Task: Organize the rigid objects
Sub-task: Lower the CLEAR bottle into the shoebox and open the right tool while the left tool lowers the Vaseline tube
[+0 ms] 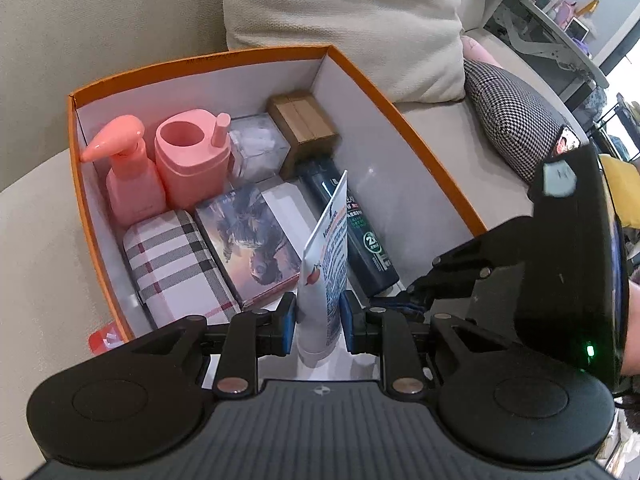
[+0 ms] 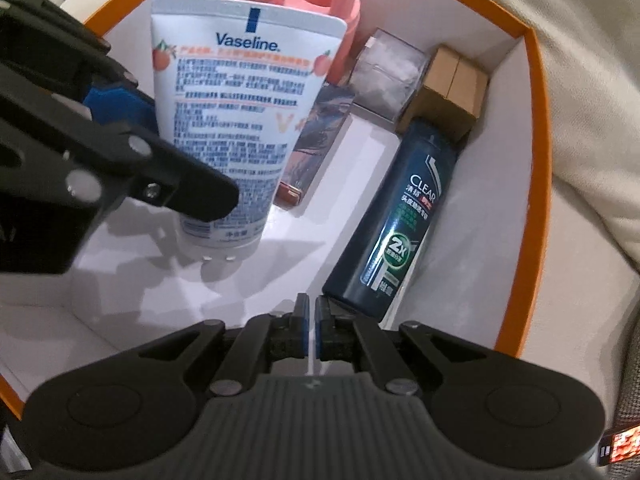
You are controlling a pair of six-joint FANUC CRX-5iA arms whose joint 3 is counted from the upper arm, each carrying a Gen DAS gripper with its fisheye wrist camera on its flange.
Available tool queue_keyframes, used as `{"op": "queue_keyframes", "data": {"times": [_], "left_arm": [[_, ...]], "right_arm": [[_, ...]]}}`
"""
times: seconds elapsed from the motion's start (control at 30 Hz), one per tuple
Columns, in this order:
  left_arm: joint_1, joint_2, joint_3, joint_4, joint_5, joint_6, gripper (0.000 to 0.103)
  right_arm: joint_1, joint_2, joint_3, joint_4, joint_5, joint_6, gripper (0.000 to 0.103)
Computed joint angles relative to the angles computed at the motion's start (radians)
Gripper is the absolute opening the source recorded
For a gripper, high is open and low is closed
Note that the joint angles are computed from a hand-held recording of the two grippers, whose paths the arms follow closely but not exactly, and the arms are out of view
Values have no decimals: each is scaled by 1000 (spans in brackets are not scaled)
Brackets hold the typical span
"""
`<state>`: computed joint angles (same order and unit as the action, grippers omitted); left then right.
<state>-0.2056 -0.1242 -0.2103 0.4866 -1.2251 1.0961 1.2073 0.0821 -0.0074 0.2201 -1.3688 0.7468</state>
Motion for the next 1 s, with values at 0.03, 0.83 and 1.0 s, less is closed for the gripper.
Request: {"op": "queue_keyframes", "data": {"times": [0.03, 0.83, 1.0], "left_arm": [[0, 3, 2, 2, -3, 4, 26], [-54, 229, 146, 1, -17, 253, 27], [-78, 218, 176, -82, 1, 274, 27]], "right_arm": [[6, -3, -7, 6, 5, 1, 0], [59, -154, -156, 263, 105, -251, 6], [53, -133, -144, 267, 104, -236, 6]]}}
